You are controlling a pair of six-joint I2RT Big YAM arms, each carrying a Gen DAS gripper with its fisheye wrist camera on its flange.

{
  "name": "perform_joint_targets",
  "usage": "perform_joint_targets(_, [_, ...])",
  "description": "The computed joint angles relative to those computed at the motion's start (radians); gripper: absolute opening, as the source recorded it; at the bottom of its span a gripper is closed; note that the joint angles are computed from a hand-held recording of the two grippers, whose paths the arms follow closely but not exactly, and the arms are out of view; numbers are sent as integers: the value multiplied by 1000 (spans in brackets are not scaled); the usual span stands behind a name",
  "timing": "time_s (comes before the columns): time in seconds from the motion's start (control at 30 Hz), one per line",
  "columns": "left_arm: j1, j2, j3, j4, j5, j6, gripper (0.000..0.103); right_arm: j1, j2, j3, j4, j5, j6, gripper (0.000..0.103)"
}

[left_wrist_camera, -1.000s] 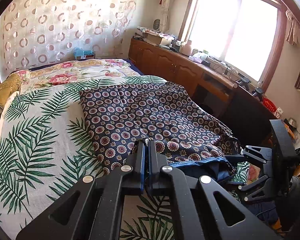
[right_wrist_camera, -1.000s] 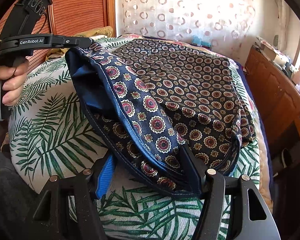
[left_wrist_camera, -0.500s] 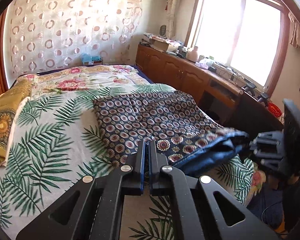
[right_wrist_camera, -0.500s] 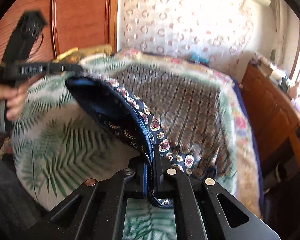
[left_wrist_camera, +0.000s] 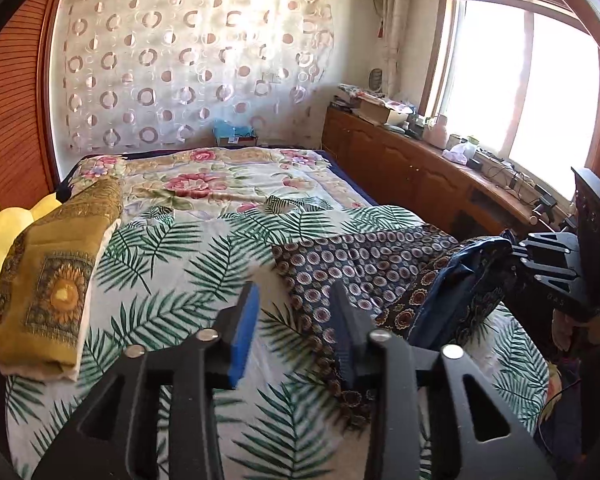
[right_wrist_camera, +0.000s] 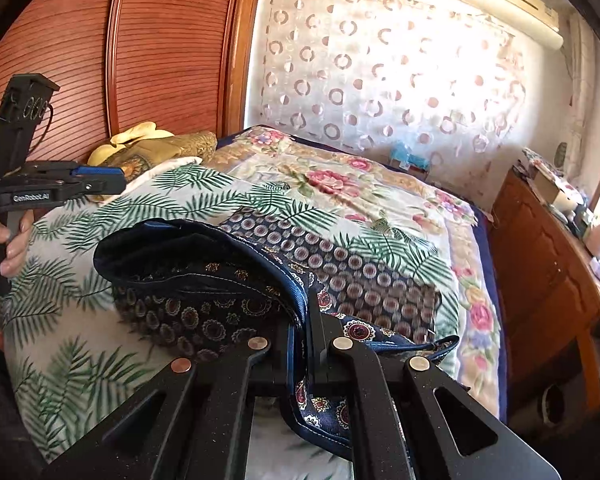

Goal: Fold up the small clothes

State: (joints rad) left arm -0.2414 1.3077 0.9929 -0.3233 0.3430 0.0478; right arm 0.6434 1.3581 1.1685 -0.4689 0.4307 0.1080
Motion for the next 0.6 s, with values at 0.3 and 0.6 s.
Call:
perform_joint_targets(0.3, [19, 136, 99, -32, 39, 28, 80, -131, 108, 104, -6, -144, -11, 4])
perform_joint_targets(0.6, [-2, 201, 158, -76, 41, 85, 80, -183, 248, 255, -105, -114, 81, 19])
